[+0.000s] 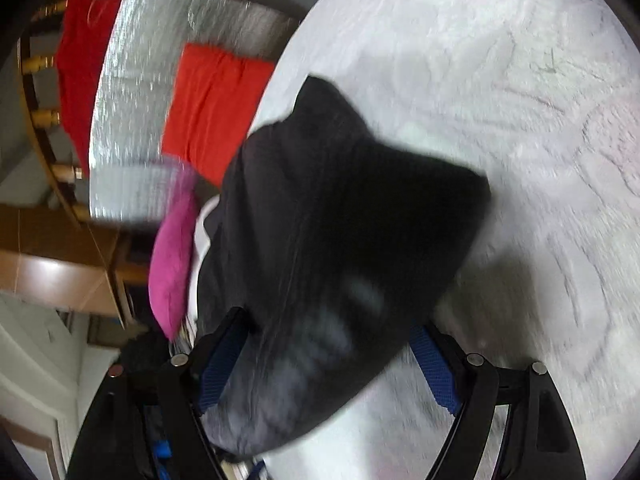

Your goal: Fold large clothes

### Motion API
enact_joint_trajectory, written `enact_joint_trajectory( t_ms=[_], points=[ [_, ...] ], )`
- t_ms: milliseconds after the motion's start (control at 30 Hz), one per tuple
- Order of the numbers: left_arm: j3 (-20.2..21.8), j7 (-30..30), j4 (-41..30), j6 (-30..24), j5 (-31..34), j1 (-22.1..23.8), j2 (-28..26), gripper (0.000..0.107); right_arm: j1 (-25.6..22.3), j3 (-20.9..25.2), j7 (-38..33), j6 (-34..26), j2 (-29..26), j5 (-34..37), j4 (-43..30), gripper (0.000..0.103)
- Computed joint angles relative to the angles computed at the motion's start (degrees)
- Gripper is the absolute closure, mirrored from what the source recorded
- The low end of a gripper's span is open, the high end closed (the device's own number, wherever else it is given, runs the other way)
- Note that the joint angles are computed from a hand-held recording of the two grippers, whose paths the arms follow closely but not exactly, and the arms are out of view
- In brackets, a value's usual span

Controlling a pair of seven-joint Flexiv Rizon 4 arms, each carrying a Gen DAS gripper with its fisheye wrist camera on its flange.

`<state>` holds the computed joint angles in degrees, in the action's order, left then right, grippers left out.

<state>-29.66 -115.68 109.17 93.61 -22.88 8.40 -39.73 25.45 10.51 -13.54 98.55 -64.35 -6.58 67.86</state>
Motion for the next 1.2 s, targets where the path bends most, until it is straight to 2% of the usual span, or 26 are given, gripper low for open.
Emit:
enact_joint_trajectory(
  t_ms=[33,100,267,333,400,467,533,600,667,767,867,1033,1200],
  points=[
    [-1.4,0.0,-0.3,3.0,0.2,0.7,-1.2,0.01,0.7,-1.2,0.5,0.3,-0.6,0.4,-1.1,0.015],
    [-2.6,-0.3,-1.7,5.0,2.1,1.4,-2.9,0.01,2.2,-4.0,1.4,0.4,-1.5,1.0,-3.0,0.007],
    [-11.0,-5.5,-1.1,14.8,7.5,7.8,-9.1,0.011,6.4,-11.9,4.0,-1.9,-4.0,1.2,-8.5,0.006],
    [-12.7,-7.6,-1.1,18.4,10.4,9.2,-10.8,0.011,7.1,-13.7,4.9,-2.4,-4.2,1.3,-9.0,0.014],
    [-10.2,-8.1,-2.1,17.0,11.1,7.5,-9.7,0.013,6.9,-13.8,4.5,-3.6,-3.9,0.3,-8.6,0.035],
    [-5.4,-8.8,-3.7,14.3,10.1,3.8,-8.2,0.031,6.5,-13.2,3.8,-3.9,-3.8,-0.6,-8.5,0.047],
    [-3.8,-10.5,-3.5,14.2,10.9,3.0,-7.7,0.045,7.6,-15.2,3.6,-4.4,-3.0,-1.3,-7.7,0.054],
    [-4.4,-11.7,-2.4,13.9,13.8,5.5,-7.1,0.056,9.5,-18.8,3.4,-4.3,-1.5,-1.9,-5.7,0.06],
    [-3.7,-11.8,-3.8,13.9,15.1,5.0,-7.6,0.073,11.1,-21.3,3.5,-3.6,-0.5,-2.1,-4.1,0.063],
    [-1.3,-12.1,-3.3,13.9,16.2,3.6,-5.5,0.081,14.3,-25.8,4.0,-1.7,1.5,-1.3,-0.2,0.065],
    [-3.7,-13.0,-0.5,13.4,18.0,6.3,-3.7,0.082,18.0,-29.9,3.8,-0.4,3.9,-0.3,4.7,0.066],
    [-8.0,-12.3,3.8,11.4,20.8,11.0,-1.6,0.082,23.3,-33.3,0.9,2.3,9.3,2.1,15.4,0.066],
    [-12.1,-11.8,11.4,12.4,23.0,15.4,2.2,0.082,30.7,-35.9,-2.8,8.6,14.3,9.6,28.7,0.066]
  ],
)
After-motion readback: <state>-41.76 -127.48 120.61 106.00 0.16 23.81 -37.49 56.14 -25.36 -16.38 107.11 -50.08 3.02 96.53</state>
